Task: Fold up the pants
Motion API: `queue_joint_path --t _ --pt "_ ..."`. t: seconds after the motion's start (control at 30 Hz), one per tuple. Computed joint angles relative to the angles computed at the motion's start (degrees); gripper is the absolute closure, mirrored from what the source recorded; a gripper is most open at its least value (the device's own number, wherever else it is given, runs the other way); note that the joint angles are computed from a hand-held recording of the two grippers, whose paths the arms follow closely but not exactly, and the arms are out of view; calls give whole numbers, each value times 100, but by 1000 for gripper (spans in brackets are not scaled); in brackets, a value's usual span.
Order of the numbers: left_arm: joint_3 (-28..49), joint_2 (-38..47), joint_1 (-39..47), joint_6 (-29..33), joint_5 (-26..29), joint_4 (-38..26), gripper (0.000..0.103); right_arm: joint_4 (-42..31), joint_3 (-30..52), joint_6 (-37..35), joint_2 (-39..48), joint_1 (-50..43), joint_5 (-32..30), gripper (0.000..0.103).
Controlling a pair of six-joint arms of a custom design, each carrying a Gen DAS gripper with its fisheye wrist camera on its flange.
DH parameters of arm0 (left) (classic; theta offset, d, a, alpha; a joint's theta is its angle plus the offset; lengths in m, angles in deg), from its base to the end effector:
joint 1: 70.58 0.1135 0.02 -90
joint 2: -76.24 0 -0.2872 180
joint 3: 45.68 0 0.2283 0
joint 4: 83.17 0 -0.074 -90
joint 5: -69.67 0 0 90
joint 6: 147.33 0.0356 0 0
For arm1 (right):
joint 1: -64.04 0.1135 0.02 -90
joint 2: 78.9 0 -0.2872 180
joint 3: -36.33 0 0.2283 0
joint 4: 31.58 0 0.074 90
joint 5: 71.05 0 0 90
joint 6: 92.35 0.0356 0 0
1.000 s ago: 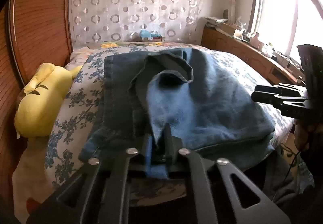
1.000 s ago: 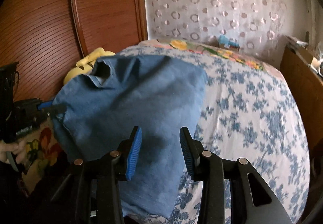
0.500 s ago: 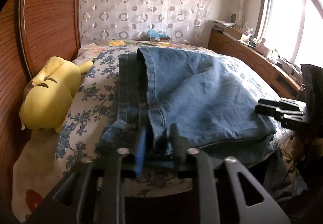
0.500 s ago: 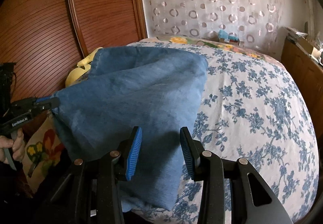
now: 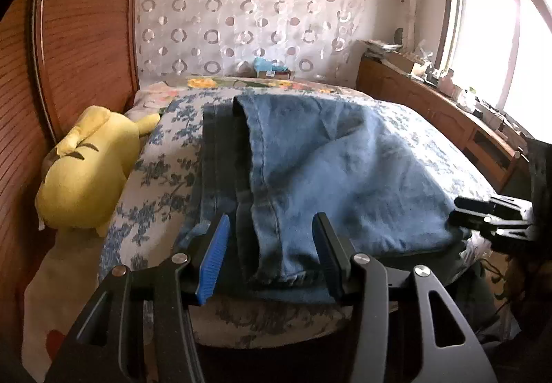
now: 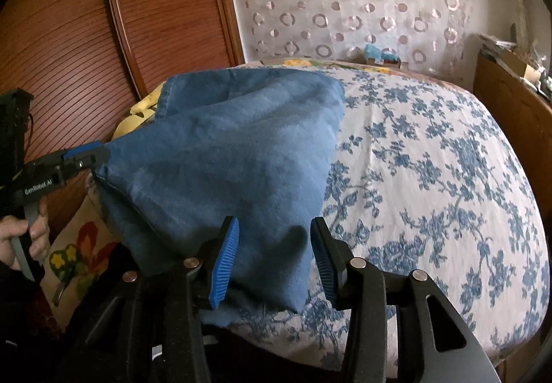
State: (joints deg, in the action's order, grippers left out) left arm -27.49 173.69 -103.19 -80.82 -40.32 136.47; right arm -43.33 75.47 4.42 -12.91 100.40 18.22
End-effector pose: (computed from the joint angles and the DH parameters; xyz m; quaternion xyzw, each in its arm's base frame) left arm 0.1603 -0.0881 0.1055 -0.0028 0.8942 -0.0585 0.4438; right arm 0.1547 0.1145 0.2044 -0.2328 0.8705 0.1647 0.4012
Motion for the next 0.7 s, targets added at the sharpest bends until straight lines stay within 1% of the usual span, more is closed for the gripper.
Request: queue_joint_path --t 0.1,0.17,0.23,0.3,0.4,0.43,0.47,0.5,0.6,0.7 --pt "106 -325 117 136 69 -273 52 -3 11 -4 27 -67 -54 57" --pt "253 -612 259 318 144 -585 52 -10 43 -23 12 -119 -92 56" --pt "452 -769 489 592 361 -791 52 -7 103 6 21 -91 -30 56" --pt "742 -748 755 830 631 -1029 52 16 164 -11 88 -128 -31 56" --pt "1249 -475 1145 1179 1091 -1297 53 102 211 -14 208 -204 -72 56" --pt "1453 -316 1250 1290 1229 -1383 55 117 214 -9 223 -217 -92 56" --pt "1641 -134 1324 1385 1335 -1445 60 153 206 4 240 -223 -96 56" --pt "1765 -13 1384 1437 1407 -1503 61 144 218 4 246 -230 -98 56" --pt "2258 470 1475 1605 1383 -1774 61 171 204 -82 246 -236 -109 56" --pt "2631 781 1611 1541 1324 -2112 62 181 190 -154 276 -330 -197 55"
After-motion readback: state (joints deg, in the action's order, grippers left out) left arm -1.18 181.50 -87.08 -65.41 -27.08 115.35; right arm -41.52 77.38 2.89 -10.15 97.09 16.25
